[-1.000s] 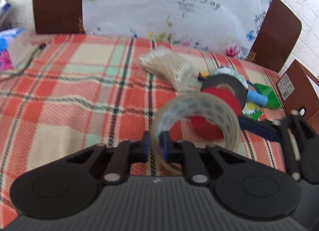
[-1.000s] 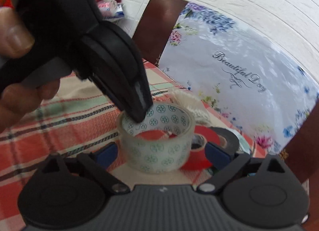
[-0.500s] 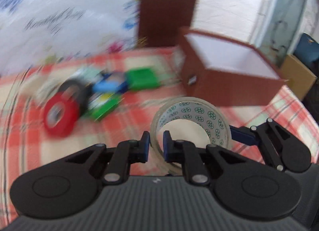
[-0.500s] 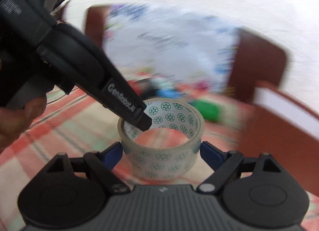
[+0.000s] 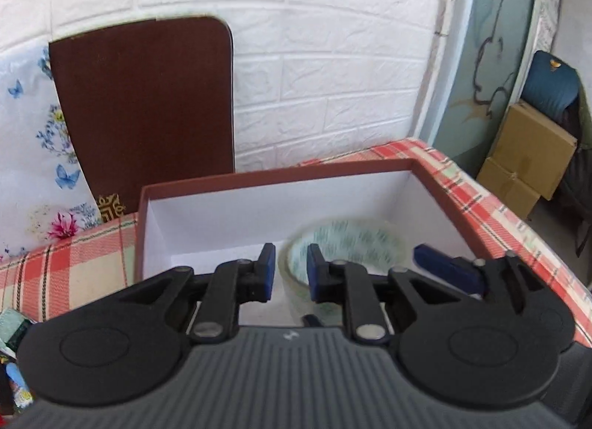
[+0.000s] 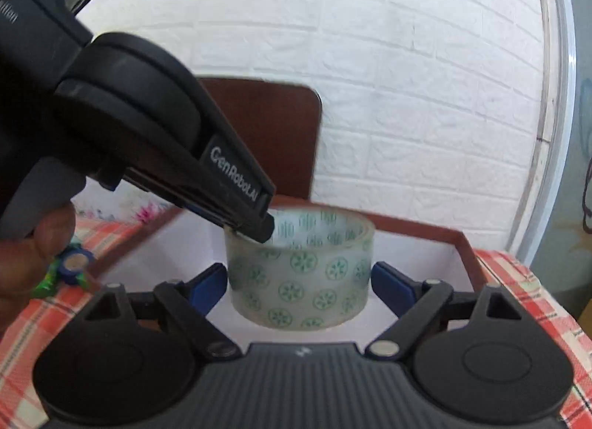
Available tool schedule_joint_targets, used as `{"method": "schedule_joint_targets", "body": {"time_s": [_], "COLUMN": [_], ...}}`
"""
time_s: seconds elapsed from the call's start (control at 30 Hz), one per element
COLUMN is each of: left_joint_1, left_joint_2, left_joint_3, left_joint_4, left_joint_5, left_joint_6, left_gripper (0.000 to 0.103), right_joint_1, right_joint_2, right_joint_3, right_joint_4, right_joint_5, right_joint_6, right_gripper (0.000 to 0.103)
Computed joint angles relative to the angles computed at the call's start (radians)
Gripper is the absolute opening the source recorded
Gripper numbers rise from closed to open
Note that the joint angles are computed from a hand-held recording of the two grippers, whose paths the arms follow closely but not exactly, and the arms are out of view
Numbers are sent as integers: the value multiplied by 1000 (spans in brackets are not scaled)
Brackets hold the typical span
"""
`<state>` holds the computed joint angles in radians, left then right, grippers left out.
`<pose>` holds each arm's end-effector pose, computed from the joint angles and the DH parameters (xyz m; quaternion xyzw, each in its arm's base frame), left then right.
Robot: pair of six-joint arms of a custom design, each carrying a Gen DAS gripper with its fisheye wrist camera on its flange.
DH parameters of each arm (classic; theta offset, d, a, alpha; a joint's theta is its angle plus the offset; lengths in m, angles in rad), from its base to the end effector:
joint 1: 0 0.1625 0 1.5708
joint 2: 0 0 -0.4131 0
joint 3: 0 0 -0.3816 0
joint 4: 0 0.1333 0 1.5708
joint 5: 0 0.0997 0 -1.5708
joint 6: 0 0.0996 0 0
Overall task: Organize objects
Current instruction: 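Carry the clear tape into the brown box and open the left tool, then grasp the red tape roll with the left tool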
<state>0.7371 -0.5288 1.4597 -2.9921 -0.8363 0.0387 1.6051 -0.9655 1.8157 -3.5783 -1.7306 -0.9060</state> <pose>-0.3892 -0.6235 0.0466 0.3035 0.8574 -0.3437 0.2334 0.1385 -0.6126 0.2673 0.3391 -0.7638 0.4660 0.2907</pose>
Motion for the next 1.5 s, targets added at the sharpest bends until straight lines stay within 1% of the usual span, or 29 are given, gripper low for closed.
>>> {"method": "schedule_joint_targets", "body": {"time_s": [0.07, 0.1, 0.13, 0.17, 0.23, 0.27, 0.3, 0.33, 0.37, 0.4, 0.47, 0.5, 0.53, 0.57, 0.63, 0.67, 0.73, 0.77, 0.87, 0.93, 1.0, 1.07, 1.13, 1.2, 1.23, 1.3, 1.4, 1.43, 1.5], "left_joint_1": [-3, -5, -12, -17, -27, -30, -35, -39, -43, -44, -45, -44, -41, -36, -18, -7, 15, 27, 53, 58, 76, 98, 111, 132, 141, 156, 191, 202, 231], "left_joint_2": [1, -6, -2, -12, -38, -58, -88, -118, -150, -184, -249, -278, -307, -333, -379, -401, -440, -460, -507, -527, -547, -566, -573, -583, -589, -599, -607, -608, -606], "left_joint_3": [7, 22, 18, 33, 71, 97, 141, 188, 237, 285, 379, 421, 458, 490, 547, 570, 611, 633, 689, 720, 732, 732, 738, 736, 738, 738, 714, 703, 678], "left_joint_4": [-6, -15, -19, -36, -76, -96, -131, -174, -209, -231, -261, -264, -261, -247, -208, -189, -168, -174, -203, -222, -253, -267, -286, -300, -312, -326, -294, -278, -255], "left_joint_5": [7, 19, 33, 39, 48, 49, 47, 50, 59, 72, 126, 166, 212, 259, 327, 352, 380, 379, 361, 354, 326, 297, 291, 283, 272, 259, 216, 197, 126], "left_joint_6": [-4, -3, -4, -2, -11, -21, -29, -36, -43, -54, -90, -106, -121, -139, -187, -211, -247, -258, -282, -294, -281, -276, -287, -297, -296, -300, -324, -333, -313], "left_gripper": [23, 24, 24, 24, 25, 28, 32, 33, 34, 34, 34, 34, 34, 34, 34, 34, 34, 34, 34, 34, 34, 34, 36, 38, 38, 38, 38, 38, 38], "right_joint_1": [-17, -29, -39, -29, -32, -38, -30, -33, -17, -14, -10, -2, 6, 14, 37, 53, 78, 86, 123, 143, 157, 176, 189, 204, 206, 211, 222, 227, 244], "right_joint_2": [2, -9, -20, 6, -11, -30, -24, -35, -28, -53, -77, -107, -112, -110, -99, -96, -70, -52, 15, 56, 86, 136, 168, 193, 194, 190, 202, 212, 245], "right_joint_3": [0, 11, 23, 2, 36, 74, 81, 104, 121, 167, 209, 243, 251, 255, 270, 282, 266, 252, 183, 128, 90, 33, -6, -38, -44, -34, -22, -23, -28], "right_joint_4": [-25, -31, -38, -45, -81, -112, -141, -167, -196, -216, -197, -158, -113, -80, -21, 13, 95, 120, 199, 271, 319, 346, 362, 382, 402, 432, 439, 434, 393], "right_joint_5": [13, 28, 44, 43, 56, 73, 83, 103, 108, 134, 187, 208, 217, 218, 202, 183, 166, 161, 114, 95, 98, 91, 93, 80, 86, 125, 170, 184, 168], "right_joint_6": [-4, 9, 30, 56, 100, 114, 136, 148, 163, 173, 175, 159, 137, 115, 73, 63, 67, 69, 86, 103, 91, 61, 60, 58, 61, 54, 12, -2, -60], "right_gripper": [94, 93, 92, 90, 87, 85, 84, 82, 79, 74, 69, 65, 63, 60, 56, 53, 50, 50, 50, 51, 53, 55, 57, 58, 58, 58, 57, 57, 57]}}
